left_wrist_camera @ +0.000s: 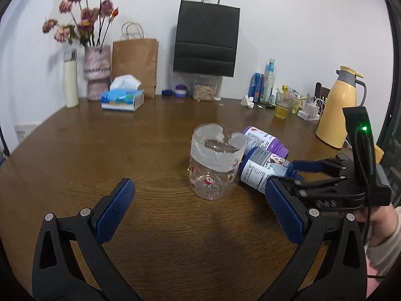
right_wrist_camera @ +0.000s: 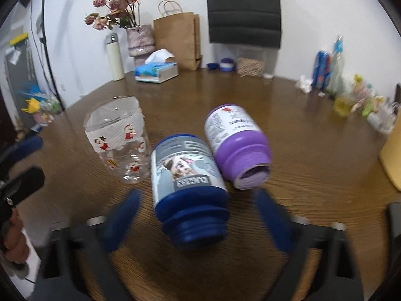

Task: Flip cup upright
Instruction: 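Reach the right tool to the lying blue-capped bottle and grasp it, then lift the bottle with the right tool toward the left tool while the left tool grasps it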

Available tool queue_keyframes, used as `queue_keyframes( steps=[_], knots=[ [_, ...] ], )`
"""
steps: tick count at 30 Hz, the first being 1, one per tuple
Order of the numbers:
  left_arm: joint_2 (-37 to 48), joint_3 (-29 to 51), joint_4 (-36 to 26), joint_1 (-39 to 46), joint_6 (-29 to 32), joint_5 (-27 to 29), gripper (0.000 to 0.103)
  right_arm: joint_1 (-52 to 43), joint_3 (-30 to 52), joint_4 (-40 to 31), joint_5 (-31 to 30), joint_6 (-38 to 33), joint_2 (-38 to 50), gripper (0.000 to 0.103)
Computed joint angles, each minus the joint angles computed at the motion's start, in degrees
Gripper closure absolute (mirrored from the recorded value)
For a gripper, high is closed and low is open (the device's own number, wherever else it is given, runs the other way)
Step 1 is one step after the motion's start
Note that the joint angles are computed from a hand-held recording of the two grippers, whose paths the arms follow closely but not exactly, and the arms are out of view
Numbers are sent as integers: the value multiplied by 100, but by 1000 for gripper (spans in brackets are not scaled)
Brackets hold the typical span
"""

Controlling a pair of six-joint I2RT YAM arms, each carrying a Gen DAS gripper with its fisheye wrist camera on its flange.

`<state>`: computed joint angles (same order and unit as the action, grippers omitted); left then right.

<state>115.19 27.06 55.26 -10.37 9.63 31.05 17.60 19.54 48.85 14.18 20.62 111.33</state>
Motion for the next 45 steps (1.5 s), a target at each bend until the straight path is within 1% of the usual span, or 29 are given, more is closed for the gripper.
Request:
queue_keyframes(
  steps=[3,7,10,12,13,15,16,17,18,19,20,23,25,26,27,28,29,30,31,34,36,37,39,40,41,42,43,44,45],
  knots=[
    [34,0,56,16,7,-44,0,54,-10,-68,81,-11,-54,34],
    [-31,-34,-13,23,19,-12,0,484,-198,-116,374,118,-204,34],
    [-148,-143,-205,124,131,283,0,1356,-422,-25,635,215,-294,34],
    [-197,-153,-414,194,190,525,0,2124,-342,-195,865,68,-309,34],
    [-234,-122,-608,219,214,664,0,2478,-261,-256,860,-56,-288,34],
    [-238,-4,-986,280,287,1002,1,2845,-103,-249,899,-199,-168,34],
    [-231,58,-1157,274,319,1053,15,2994,-6,-225,1032,-248,-60,34],
    [-232,78,-1227,228,358,914,29,3086,81,-195,1159,-288,48,34],
    [-228,133,-1363,111,422,553,57,3105,151,-179,1190,-315,110,34],
    [-219,153,-1440,58,449,369,72,3087,156,-116,1150,-314,148,34],
    [-139,233,-1534,74,482,333,72,3051,165,-66,1075,-299,172,34],
    [-124,197,-1464,259,461,473,72,3032,153,89,1009,-337,241,34],
    [-96,147,-1337,325,465,482,72,3051,120,187,1085,-344,291,34],
    [-89,74,-1147,327,418,379,71,3072,123,186,1161,-307,321,32],
    [-85,29,-1036,316,402,312,71,3105,128,126,1312,-233,318,31],
    [-72,-66,-784,287,370,142,70,3194,67,48,1604,-61,279,28],
    [-87,-122,-678,286,379,47,69,3202,25,-24,1830,72,243,28],
    [-112,-145,-645,268,386,-30,69,3223,-40,-90,2064,261,203,28],
    [-127,-164,-631,287,405,-40,69,3203,-197,18,2200,476,162,28],
    [-148,-174,-660,317,391,-7,62,2952,-610,709,1944,856,196,28],
    [-148,-232,-507,244,369,-180,62,2817,-645,925,1828,941,288,28],
    [-193,-227,-566,224,400,-223,62,2851,-617,884,1898,1013,302,28],
    [-335,-221,-827,287,499,-71,61,2821,-548,753,1918,1092,303,28],
    [-392,-240,-891,315,523,6,56,2772,-504,705,1907,1113,317,28],
    [-531,-245,-1083,381,599,176,43,2740,-462,637,1918,1156,310,28],
    [-627,-256,-1223,414,689,314,35,2699,-474,613,1939,1265,316,28],
    [-781,-220,-1593,433,961,537,21,2760,-474,584,2034,1415,347,28],
    [-867,-185,-1880,388,1225,632,19,2779,-538,567,2166,1622,343,28],
    [-930,-192,-2063,296,1464,648,18,2824,-563,505,2290,1764,336,28]
  ],
)
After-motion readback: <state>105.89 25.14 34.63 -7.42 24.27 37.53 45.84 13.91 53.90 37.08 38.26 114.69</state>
